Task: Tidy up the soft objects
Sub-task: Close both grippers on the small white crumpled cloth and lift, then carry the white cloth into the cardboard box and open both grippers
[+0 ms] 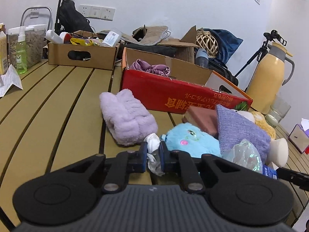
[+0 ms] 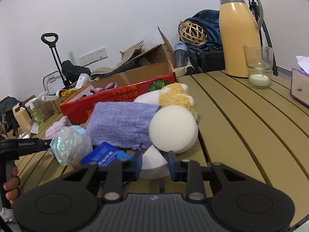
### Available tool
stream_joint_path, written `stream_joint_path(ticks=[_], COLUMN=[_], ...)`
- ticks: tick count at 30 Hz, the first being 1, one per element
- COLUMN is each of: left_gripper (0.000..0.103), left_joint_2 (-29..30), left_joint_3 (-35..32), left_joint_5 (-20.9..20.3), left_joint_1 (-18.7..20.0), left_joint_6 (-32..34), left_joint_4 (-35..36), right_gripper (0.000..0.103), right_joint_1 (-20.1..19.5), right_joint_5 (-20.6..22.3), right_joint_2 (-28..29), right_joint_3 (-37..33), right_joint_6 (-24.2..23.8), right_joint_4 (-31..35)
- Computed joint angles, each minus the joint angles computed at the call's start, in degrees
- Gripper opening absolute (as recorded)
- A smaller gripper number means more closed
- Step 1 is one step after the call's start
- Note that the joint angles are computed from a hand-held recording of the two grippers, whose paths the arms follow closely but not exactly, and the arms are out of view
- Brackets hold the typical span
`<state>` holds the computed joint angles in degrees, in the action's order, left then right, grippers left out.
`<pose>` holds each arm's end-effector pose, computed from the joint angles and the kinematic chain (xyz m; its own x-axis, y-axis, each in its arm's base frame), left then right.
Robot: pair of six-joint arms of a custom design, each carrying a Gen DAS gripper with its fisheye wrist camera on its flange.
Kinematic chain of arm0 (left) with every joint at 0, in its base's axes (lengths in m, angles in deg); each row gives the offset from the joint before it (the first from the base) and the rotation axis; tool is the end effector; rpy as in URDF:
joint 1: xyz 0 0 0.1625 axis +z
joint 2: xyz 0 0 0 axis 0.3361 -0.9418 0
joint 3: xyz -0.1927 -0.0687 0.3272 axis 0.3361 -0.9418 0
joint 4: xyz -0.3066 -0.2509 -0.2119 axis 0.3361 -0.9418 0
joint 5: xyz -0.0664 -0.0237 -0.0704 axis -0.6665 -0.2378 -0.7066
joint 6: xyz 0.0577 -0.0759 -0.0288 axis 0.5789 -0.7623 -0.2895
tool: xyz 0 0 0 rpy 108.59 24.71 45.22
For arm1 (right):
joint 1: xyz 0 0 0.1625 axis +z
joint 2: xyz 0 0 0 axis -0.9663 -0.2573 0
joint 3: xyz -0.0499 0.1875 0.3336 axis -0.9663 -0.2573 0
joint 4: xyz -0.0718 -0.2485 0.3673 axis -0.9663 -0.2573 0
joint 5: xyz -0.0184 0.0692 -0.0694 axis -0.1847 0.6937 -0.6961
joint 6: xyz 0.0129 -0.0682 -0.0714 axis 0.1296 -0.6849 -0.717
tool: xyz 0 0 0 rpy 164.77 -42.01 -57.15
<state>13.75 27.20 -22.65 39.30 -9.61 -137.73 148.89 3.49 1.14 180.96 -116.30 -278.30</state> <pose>-0.1051 -0.5648 0.0605 -0.8571 -0.0205 -0.5147 0.4253 0.5358 -0.7295 -0.0142 -0.5665 0.1349 -0.8639 -0.2271 0.4495 -0.4911 0.5777 -0.6520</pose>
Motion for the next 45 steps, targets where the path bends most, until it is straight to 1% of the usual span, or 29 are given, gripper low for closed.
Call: stream_joint_path(ticks=[2, 4, 7, 8, 12, 16, 18, 21, 24, 29, 33, 36, 40, 45], left_gripper=[0.012, 0.012, 0.012, 0.012, 0.012, 0.012, 0.012, 0.012, 0.012, 0.012, 0.012, 0.012, 0.012, 0.012], left_joint_2=[-0.15, -0.20, -1.30, -1.69, -3.67, -5.61, -6.47, -7.27, -7.53, -7.53, -7.60, -7.59, -7.44, -7.05], left_joint_3=[0.44, 1.31, 3.69, 4.54, 8.47, 13.08, 15.02, 17.61, 19.33, 20.93, 21.66, 21.58, 20.66, 17.96], left_joint_5=[0.79, 2.35, 4.21, 5.10, 8.37, 10.98, 12.22, 13.04, 14.00, 15.22, 15.25, 15.01, 14.20, 11.85], left_joint_1=[-0.41, -1.29, -2.92, -3.63, -7.03, -11.05, -12.97, -15.88, -18.55, -21.43, -22.55, -22.54, -21.47, -18.79], left_joint_6=[-0.38, -0.47, -1.36, -1.52, -2.53, -4.93, -6.72, -8.36, -9.35, -11.06, -11.79, -11.24, -9.64, -6.23], left_joint_4=[-0.42, -1.92, -3.56, -4.09, -5.94, -7.49, -7.19, -7.88, -8.80, -9.31, -9.36, -9.72, -10.43, -10.34], right_gripper=[0.028, 0.024, 0.017, 0.014, 0.010, 0.009, 0.009, 0.008, 0.008, 0.008, 0.008, 0.008, 0.008, 0.008], right_joint_1=[0.16, 0.36, 0.28, 0.20, -0.33, -1.06, -1.71, -2.52, -3.20, -3.15, -2.21, -0.92, 0.93, 3.03], right_joint_5=[-0.40, -0.61, -0.15, -0.01, 1.59, 3.73, 5.31, 7.10, 9.03, 11.39, 12.81, 13.05, 12.49, 11.41], right_joint_2=[0.08, 0.36, 0.05, -0.18, -2.03, -4.84, -6.63, -9.54, -12.42, -15.44, -16.34, -16.38, -15.45, -13.49], right_joint_3=[-0.17, 0.03, 0.47, 0.80, 3.11, 6.69, 8.79, 11.96, 14.76, 17.77, 19.25, 19.34, 18.30, 15.35], right_joint_6=[-0.62, -1.79, -1.68, -1.81, -1.80, -2.36, -2.63, -3.17, -4.17, -5.85, -8.05, -9.16, -9.29, -8.90], right_joint_4=[0.75, -0.46, -1.14, -1.58, -2.45, -3.71, -4.17, -4.26, -3.54, -2.46, -1.41, -0.74, -0.54, 0.35])
